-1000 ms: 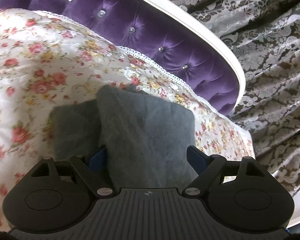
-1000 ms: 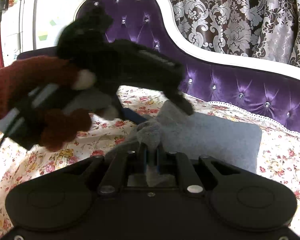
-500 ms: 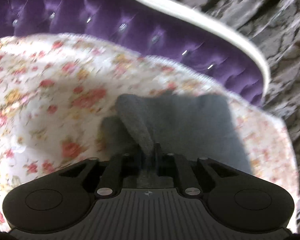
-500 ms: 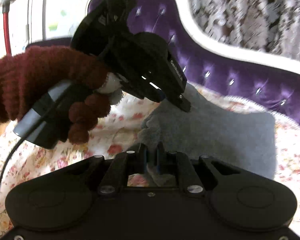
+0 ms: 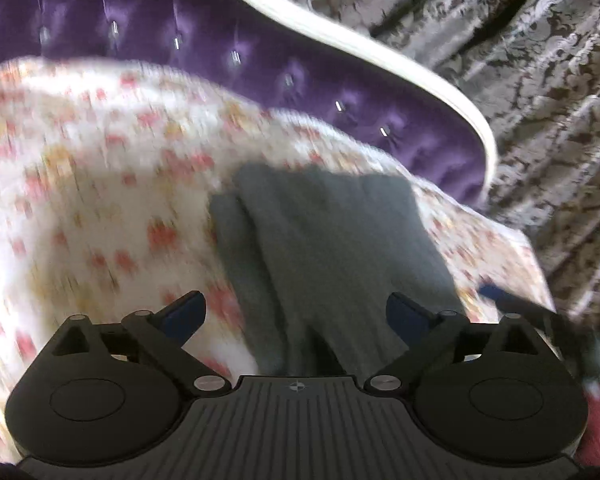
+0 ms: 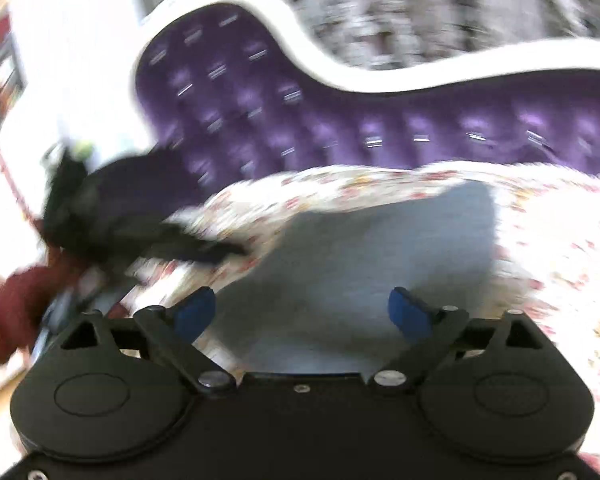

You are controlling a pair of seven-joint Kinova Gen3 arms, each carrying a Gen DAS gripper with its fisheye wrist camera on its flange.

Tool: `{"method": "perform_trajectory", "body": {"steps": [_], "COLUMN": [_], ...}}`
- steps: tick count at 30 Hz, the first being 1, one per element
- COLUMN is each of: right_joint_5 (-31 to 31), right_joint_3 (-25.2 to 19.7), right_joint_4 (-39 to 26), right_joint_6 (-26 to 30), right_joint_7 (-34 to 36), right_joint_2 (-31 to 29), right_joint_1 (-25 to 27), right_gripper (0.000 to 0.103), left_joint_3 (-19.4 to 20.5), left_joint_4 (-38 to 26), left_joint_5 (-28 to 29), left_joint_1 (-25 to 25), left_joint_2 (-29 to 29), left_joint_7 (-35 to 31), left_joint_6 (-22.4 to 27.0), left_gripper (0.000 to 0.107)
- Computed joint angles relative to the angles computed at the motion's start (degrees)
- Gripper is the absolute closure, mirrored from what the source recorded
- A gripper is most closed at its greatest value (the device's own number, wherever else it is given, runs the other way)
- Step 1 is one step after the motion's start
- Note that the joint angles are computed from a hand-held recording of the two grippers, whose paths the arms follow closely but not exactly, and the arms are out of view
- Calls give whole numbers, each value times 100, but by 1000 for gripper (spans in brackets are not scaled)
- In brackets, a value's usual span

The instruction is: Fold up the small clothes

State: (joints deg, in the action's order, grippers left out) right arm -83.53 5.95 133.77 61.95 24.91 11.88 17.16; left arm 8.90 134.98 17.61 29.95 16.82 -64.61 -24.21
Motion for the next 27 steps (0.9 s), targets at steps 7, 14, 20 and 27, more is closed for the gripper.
{"method": "perform_trajectory", "body": {"steps": [7, 14, 20, 27], "right_joint_5": [155, 609, 489, 1009], "right_joint_3": [318, -490, -893, -847], "right_joint_4": [-1021, -1724, -2033, -2108], "right_joint_6": [373, 351, 685, 49], "right_joint_7": [-1613, -2650, -2666, -3663], "right_joint_2": [1016, 1891, 2438, 1893], "right_joint_1": [110, 497, 618, 294], "right_gripper": [2, 2, 0, 59], "left_joint_3": [563, 602, 1001, 1050], "left_joint_4": [35, -348, -247, -192], "left_joint_5": [-1147, -1398, -2145, -2655], "left_joint_1": [-530, -596, -1186, -1255], "left_joint_2": [465, 899, 1361, 1079], "left_joint_7": [1161, 1430, 2388, 3191], "left_joint_6": [-256, -578, -1525, -1344], "left_gripper": [5, 5, 25, 76]}}
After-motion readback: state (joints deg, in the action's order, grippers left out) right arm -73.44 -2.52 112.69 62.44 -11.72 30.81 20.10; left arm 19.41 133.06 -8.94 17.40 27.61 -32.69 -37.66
